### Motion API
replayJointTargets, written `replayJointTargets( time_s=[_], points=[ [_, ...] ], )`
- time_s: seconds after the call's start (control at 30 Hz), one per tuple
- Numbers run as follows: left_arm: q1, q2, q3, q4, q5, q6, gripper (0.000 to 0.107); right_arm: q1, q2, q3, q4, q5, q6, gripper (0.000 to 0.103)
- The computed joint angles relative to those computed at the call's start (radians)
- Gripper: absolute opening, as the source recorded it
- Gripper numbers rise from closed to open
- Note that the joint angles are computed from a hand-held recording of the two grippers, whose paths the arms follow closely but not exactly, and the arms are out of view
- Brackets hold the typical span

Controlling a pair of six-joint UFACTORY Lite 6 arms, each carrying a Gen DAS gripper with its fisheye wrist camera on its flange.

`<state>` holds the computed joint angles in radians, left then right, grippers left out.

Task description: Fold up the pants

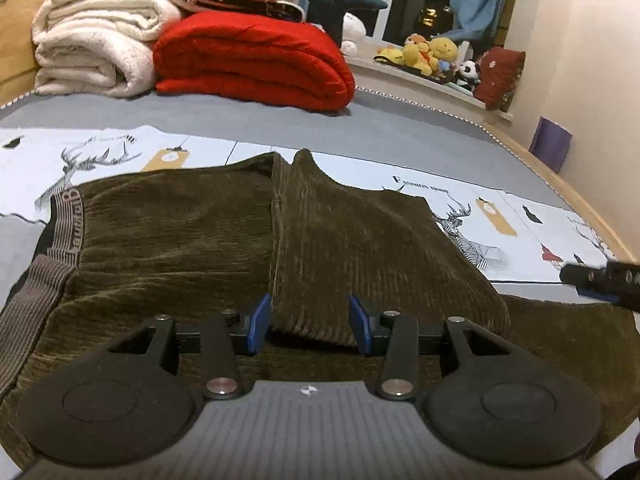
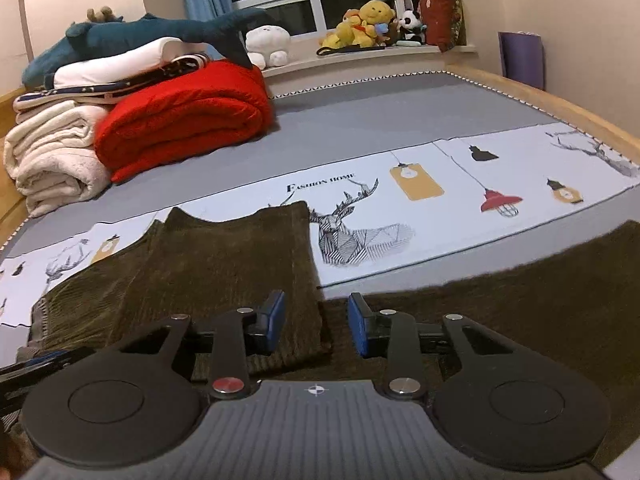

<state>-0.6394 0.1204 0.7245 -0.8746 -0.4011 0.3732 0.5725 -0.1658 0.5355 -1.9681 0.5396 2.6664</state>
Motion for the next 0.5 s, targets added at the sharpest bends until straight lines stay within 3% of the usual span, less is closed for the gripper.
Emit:
replayJointTargets(
  time_s=[0.17,0.5],
  points=[
    [-0.009,0.047,0.038,0.012,-0.003,-0.007,0.048,-0.147,0.113,0.170,-0.130,-0.124,0.001,0.036],
    [0.017,0.131,0.116,0.086,0.016,-0.053,0.047,-0.343,0.513,0.705,-0.388,-0.446,0.148,0.037]
  ],
)
